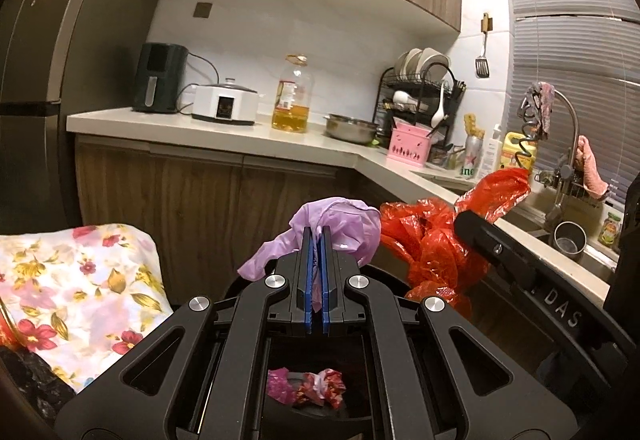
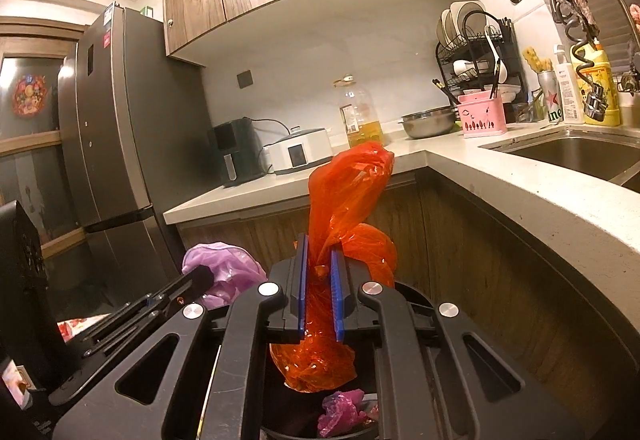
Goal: Collect trash
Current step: 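Open both tools to drop the bags into the black bin, then move both tools back over the table of trash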
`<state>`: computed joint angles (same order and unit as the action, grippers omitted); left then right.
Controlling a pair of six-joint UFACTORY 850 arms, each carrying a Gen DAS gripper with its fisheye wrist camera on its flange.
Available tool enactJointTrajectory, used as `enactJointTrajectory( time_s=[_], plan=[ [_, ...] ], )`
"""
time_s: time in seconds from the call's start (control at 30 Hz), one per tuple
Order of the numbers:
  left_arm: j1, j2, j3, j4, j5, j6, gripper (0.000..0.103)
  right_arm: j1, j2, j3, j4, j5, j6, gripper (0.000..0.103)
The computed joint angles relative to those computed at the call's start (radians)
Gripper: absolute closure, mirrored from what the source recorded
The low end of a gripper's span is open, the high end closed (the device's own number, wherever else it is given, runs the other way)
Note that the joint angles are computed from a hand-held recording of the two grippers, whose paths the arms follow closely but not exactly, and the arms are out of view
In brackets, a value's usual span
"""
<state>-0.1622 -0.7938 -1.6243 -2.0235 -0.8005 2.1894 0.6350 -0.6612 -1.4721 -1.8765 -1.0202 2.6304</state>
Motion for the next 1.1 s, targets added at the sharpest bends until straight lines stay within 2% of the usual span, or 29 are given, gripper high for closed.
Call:
enactJointTrajectory(
  time_s=[0.1,0.2,0.27,0.4,0.47,0.53,0.7,0.8,1.1],
  plan=[
    [-0.004,-0.01,-0.013,0.015,0.013,-0.009,0.099,-0.004,-0.001,0.0,-0.005,0.009,0.01,0.09],
    [-0.004,-0.018,-0.025,0.035,0.016,-0.03,0.093,-0.008,-0.002,0.001,-0.006,0.015,0.015,0.083],
    [-0.004,-0.022,-0.028,0.032,0.027,-0.027,0.086,-0.01,-0.002,0.001,-0.005,0.017,0.013,0.08],
    [0.003,-0.023,-0.026,0.011,0.041,-0.041,0.059,-0.012,-0.001,0.001,0.001,0.025,0.011,0.073],
    [0.009,-0.019,-0.019,-0.004,0.049,-0.038,0.053,-0.014,-0.002,-0.002,0.007,0.036,0.007,0.067],
    [0.01,-0.007,0.0,-0.049,0.07,0.003,0.043,-0.015,-0.005,-0.004,0.011,0.048,0.003,0.059],
    [0.021,0.029,0.055,-0.149,0.099,0.096,0.032,-0.01,-0.007,-0.004,0.016,0.055,0.001,0.049],
    [0.032,0.052,0.09,-0.19,0.106,0.13,0.029,-0.005,-0.008,-0.006,0.023,0.053,-0.009,0.047],
    [0.065,0.125,0.212,-0.326,0.119,0.285,0.025,0.023,-0.009,-0.005,0.052,0.049,-0.012,0.028]
  ],
)
